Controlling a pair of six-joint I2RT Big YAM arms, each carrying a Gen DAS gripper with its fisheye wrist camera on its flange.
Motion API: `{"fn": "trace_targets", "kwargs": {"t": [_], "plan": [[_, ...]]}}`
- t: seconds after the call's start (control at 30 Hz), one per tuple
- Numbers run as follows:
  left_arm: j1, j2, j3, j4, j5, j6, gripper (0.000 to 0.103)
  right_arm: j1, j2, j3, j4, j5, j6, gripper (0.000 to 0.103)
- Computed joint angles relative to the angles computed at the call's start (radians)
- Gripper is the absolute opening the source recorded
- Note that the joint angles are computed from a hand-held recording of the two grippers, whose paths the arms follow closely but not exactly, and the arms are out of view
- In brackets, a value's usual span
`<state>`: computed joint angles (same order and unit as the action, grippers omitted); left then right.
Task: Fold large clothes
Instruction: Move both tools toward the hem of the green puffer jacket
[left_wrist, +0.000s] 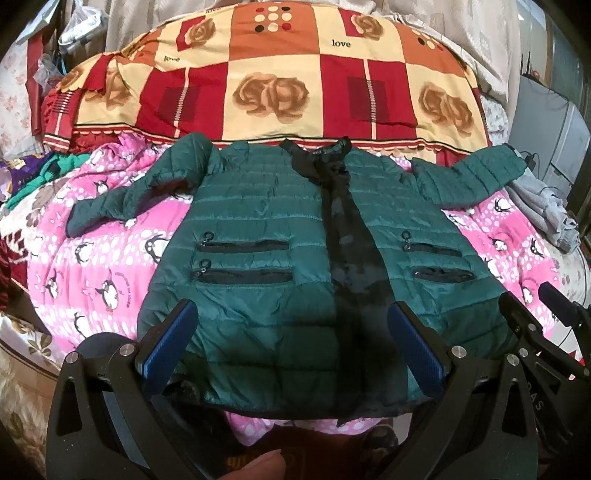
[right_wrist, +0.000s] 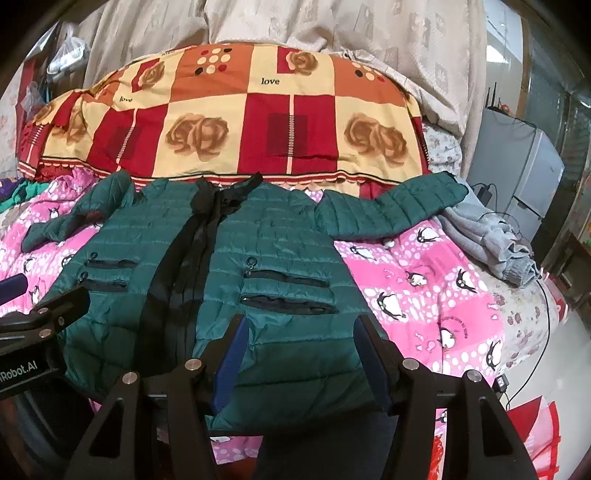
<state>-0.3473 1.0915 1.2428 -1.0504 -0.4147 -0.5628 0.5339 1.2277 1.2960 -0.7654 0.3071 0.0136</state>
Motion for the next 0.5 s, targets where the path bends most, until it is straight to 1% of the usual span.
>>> {"fn": "trace_targets", "kwargs": {"t": [0.07, 0.1, 0.2, 0.4, 0.47, 0.5], "plan": [[0.025, 0.012, 0.002, 0.010, 0.031, 0.013, 0.103, -0.003, 0.015, 0.005, 0.003, -0.009, 0.004, 0.056], [0.036, 0.017, 0.004, 0.015, 0.037, 0.021, 0.103, -0.008, 0.027, 0.015, -0.003, -0.027, 0.006, 0.056], [0.072, 0.037, 0.016, 0.028, 0.048, 0.052, 0.103, -0.028, 0.055, 0.038, 0.004, -0.111, 0.003, 0.056], [0.181, 0.125, 0.062, 0.065, 0.061, 0.171, 0.103, -0.070, 0.144, 0.126, 0.064, -0.263, -0.035, 0.056], [0.223, 0.170, 0.088, 0.077, 0.078, 0.209, 0.103, -0.078, 0.180, 0.162, 0.079, -0.282, -0.050, 0.056], [0.240, 0.189, 0.099, 0.080, 0.082, 0.217, 0.103, -0.082, 0.206, 0.187, 0.086, -0.287, -0.060, 0.056]]}}
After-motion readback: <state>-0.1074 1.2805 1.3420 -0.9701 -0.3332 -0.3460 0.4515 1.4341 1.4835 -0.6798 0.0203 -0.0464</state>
